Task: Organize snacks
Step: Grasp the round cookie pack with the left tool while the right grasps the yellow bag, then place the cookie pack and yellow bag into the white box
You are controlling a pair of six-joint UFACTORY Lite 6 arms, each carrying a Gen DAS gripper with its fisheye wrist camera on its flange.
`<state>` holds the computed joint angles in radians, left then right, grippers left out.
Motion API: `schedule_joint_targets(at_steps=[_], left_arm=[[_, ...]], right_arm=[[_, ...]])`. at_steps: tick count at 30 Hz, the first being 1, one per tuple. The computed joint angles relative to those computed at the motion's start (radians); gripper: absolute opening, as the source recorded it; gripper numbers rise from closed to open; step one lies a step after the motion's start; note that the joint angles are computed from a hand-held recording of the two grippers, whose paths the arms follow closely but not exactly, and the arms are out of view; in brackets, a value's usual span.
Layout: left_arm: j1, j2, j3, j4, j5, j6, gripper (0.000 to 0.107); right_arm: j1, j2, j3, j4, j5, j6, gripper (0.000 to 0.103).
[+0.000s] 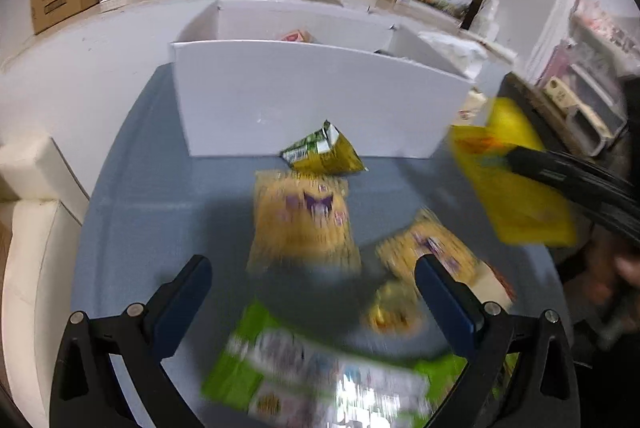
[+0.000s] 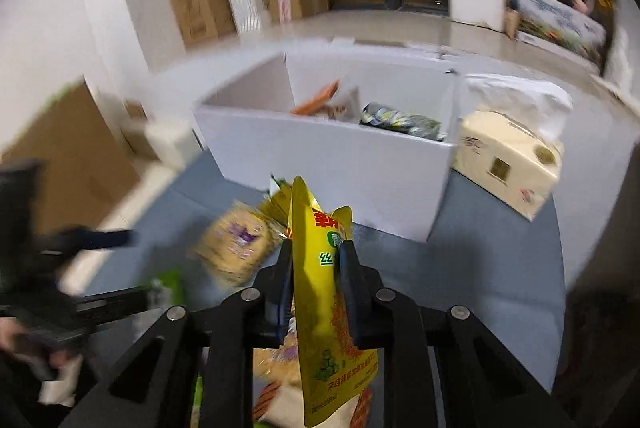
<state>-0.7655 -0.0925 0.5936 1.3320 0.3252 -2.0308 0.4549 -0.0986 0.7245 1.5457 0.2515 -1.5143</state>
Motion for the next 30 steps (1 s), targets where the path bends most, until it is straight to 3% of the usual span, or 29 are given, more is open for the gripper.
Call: schedule_joint_targets(at_steps=[2,5,9,11,14,18,20,23,30], left_arm=[[0.048,0.14,0.103,0.021,-0.033,0.009,0.103],[0.096,0.322,0.255,-0.093,-0.028,0.127,0.103],[0.117,0.458,0.366,-0.193,0.004,0.24,0.1],[0.127,0.473,0.364,-0.174,-0.026,0.244,0.077],[0.116,0.479,0.371,-0.181,-0.005,0.288,0.076],[0.129,0.39,0.288,-0.058,-0.038,0.171,0.076],[0.122,0.299,0.209,0.07,-0.05,0.043,0.076],[0.084,0.125,0.089,0.125,-0.024,-0.021,0.076],[-0.003,-0.206,0.054,-0.035,0.14,0.185,0.076]], right_arm=[[-0.034,-0.096,-0.069,-0.008,0.035,0.017,0.023],[-0.046,-0.23,-0.157,-0.061,0.042,0.098,0.023],[-0.089,-0.324,-0.224,-0.108,0.09,0.144,0.023],[-0.112,-0.336,-0.245,-0.087,0.112,0.113,0.023],[-0.124,-0.346,-0.265,-0.072,0.117,0.094,0.023],[-0.128,-0.337,-0.28,-0.01,0.136,0.038,0.023],[-0.118,-0.34,-0.289,0.005,0.137,0.031,0.023],[-0.106,-0.334,-0.291,0.047,0.143,0.002,0.023],[-0.101,-0.226,-0.161,0.198,0.179,-0.057,0.023]])
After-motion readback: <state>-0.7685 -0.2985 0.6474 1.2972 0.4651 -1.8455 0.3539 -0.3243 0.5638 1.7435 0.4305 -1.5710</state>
